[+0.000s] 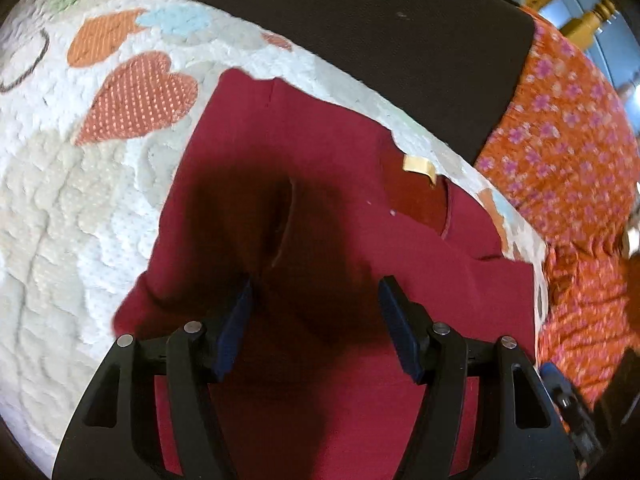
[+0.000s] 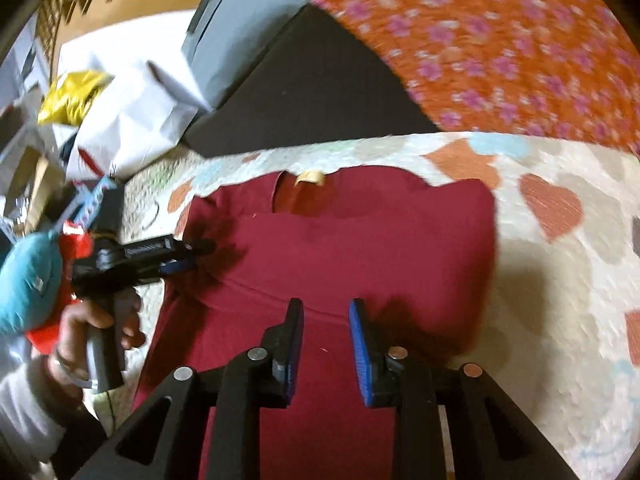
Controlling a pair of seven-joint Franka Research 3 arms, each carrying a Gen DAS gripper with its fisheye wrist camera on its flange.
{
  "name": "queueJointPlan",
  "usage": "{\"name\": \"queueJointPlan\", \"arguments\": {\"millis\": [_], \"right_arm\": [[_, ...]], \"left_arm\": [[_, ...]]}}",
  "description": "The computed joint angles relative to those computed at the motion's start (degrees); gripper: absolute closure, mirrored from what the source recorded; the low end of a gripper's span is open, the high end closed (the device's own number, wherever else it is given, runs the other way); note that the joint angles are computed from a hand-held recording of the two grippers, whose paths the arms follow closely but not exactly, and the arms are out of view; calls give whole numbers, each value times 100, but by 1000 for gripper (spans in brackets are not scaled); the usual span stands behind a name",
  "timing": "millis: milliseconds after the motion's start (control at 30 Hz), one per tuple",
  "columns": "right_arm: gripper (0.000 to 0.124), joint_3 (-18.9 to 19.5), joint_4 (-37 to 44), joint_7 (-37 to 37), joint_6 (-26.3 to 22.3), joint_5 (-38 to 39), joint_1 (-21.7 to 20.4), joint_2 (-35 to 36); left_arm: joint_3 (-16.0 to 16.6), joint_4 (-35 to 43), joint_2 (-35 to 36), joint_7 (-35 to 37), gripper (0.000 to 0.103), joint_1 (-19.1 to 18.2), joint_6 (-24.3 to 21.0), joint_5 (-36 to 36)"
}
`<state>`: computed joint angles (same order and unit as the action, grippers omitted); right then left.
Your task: Fold small clothes
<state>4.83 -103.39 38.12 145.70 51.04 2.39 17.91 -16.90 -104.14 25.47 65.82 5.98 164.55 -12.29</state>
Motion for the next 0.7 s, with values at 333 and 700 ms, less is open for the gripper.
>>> {"name": "queueJointPlan", "arguments": {"millis": [333,700], "right_arm": [[97,-18,-16,-169,-187,517,-192,30],[97,-18,8,-112,-279,477,-185,107]], "left_arm": [[39,-199,-264,-194,40,82,699,-99],[-809,359,370,844,44,697,98,-598]]}}
